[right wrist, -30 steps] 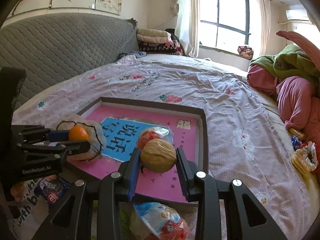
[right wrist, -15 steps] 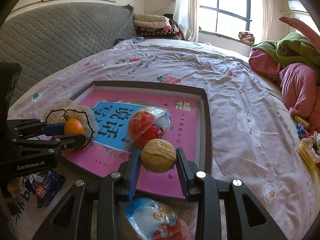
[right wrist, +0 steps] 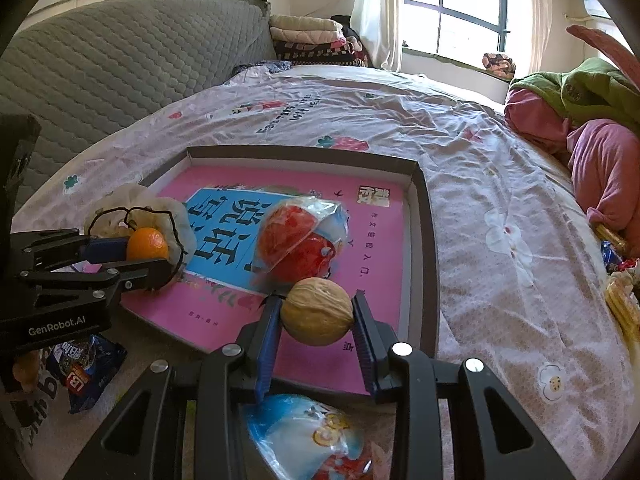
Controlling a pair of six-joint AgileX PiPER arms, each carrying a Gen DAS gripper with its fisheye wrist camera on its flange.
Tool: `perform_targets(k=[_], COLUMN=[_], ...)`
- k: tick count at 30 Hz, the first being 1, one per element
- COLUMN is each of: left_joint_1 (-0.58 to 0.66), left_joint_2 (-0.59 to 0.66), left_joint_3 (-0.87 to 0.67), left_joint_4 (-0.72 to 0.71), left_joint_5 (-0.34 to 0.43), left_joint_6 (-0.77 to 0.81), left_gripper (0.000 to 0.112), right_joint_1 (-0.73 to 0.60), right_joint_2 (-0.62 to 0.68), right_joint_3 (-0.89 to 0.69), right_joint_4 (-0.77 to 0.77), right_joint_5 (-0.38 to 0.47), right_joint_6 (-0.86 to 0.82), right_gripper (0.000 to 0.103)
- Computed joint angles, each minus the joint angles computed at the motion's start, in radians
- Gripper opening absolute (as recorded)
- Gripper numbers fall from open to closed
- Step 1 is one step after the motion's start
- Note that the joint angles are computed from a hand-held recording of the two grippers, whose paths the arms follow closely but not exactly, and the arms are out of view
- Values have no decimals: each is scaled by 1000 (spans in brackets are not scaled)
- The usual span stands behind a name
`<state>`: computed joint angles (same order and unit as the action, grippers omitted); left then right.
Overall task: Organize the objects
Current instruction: 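Lower and open the left gripper in the pink tray while the right releases the walnut there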
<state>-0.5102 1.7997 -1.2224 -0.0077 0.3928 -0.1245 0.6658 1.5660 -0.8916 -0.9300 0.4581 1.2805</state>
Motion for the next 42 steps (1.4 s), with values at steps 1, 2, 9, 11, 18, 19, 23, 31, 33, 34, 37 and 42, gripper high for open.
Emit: perform_targets(k=[1, 2, 9, 11, 18, 19, 23, 31, 33, 34, 37, 42], left_joint_1=[1, 1, -3, -6, -9, -9, -7, 0, 1, 1, 1, 10], left_joint_2=[0, -1, -2, -1, -3, -2, -4, -7, -8, -7, -8, -3], left_joint_3=[0, 1, 2, 1, 6, 4, 2, 2, 2, 1, 1, 2], left_joint_4=[-2, 0, 14, 29, 45, 44, 31, -4, -11, -10, -7, -8], left_joint_5=[-1, -1, 1, 3, 4, 5, 12, 20, 20, 21, 20, 10], left_joint_6=[2, 0, -15, -25, -37, -37, -28, 2, 7, 7, 5, 8], left_gripper=[42, 42, 42, 42, 42, 42, 42, 42, 42, 42, 42, 42], right_joint_1=[-1, -3, -32, -46, -86, -84, -82, -85, -84, -85, -79, -68], right_joint_2=[1, 2, 18, 24, 51, 54, 53, 46, 41, 43, 32, 6], right_joint_3=[0, -2, -26, -40, -92, -95, -95, -94, -94, -92, -87, -77], right_joint_4=[3, 12, 112, 177, 362, 357, 361, 379, 383, 376, 364, 351], right_joint_5=[-1, -4, -19, -18, 7, 11, 15, 18, 23, 16, 17, 5], right_joint_6=[-2, -10, -104, -166, -355, -350, -342, -349, -354, -347, -334, -317], right_gripper=[35, 35, 35, 35, 35, 35, 35, 35, 35, 35, 36, 35])
